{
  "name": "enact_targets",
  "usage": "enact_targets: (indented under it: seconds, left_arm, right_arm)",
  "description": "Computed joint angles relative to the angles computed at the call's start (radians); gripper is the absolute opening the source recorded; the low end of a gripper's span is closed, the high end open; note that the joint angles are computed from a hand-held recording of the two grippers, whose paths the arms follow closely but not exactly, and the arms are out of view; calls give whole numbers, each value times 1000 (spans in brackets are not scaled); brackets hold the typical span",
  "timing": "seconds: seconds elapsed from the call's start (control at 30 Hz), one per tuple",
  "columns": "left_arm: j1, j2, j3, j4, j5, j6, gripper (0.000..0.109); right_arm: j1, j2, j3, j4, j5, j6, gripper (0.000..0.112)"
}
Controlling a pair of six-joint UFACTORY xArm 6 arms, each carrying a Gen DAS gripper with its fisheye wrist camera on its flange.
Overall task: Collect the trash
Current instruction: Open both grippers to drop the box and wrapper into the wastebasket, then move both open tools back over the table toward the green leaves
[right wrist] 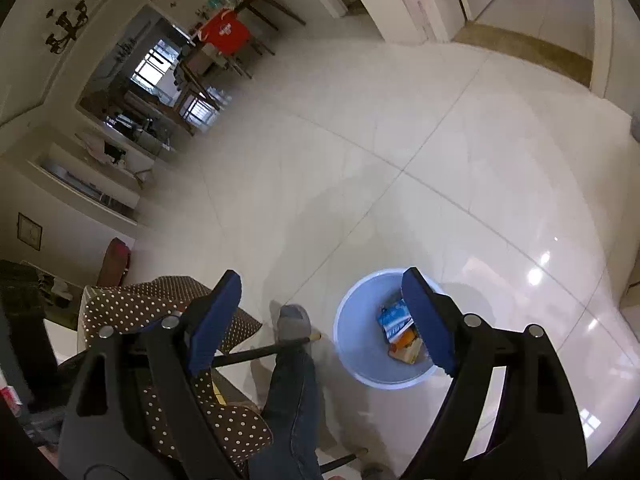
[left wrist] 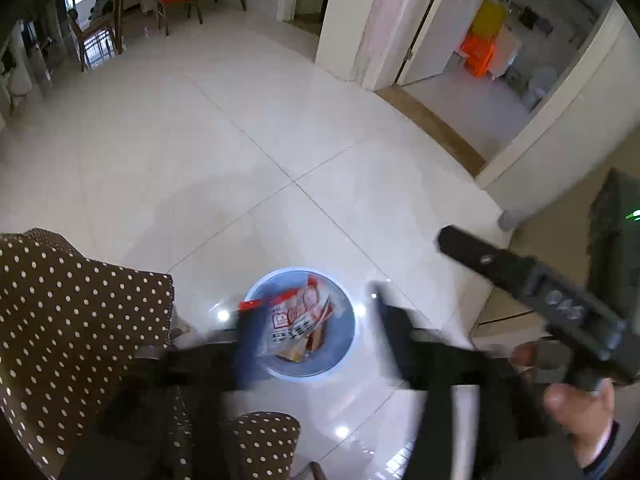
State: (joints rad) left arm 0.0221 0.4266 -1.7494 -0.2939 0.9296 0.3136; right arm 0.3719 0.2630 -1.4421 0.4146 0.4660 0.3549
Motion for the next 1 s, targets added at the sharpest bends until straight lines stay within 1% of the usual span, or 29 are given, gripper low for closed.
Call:
enact_targets:
  seconds: [0.03,0.07,0.17,0.2,0.3,0.43,0.73,1.0]
  left_arm:
    - [-3,-10,17,18,-28,-19,88]
    - [-4,-21,32,26,-55,-30,88]
    - [3,-26,30,34,-47,-50,88]
    - [5,-33,37,41,-52,-58,88]
    - [15,-67,66,49,-68,-76,89]
    - [34,-129,119,30,-90,-74,90]
    - [84,-298,241,-60,-127,16,91]
    - [165,-483,374,-176,-157,144,92]
  right_arm:
    - [0,3,-9,-5,0,5,83]
    - [-1,-6,-2,-8,-4,6,85]
    - [1,-18,1,-38,-4,29,89]
    - [2,-23,1,-48,0,37,92]
    - [9,-28,-4,-111,18,80,96]
    - [24,-42,-9,-181,34,138,97]
    - [72,-88,-36,-288,47,205,97]
    - [157,-103,-105,-404,72,277,97]
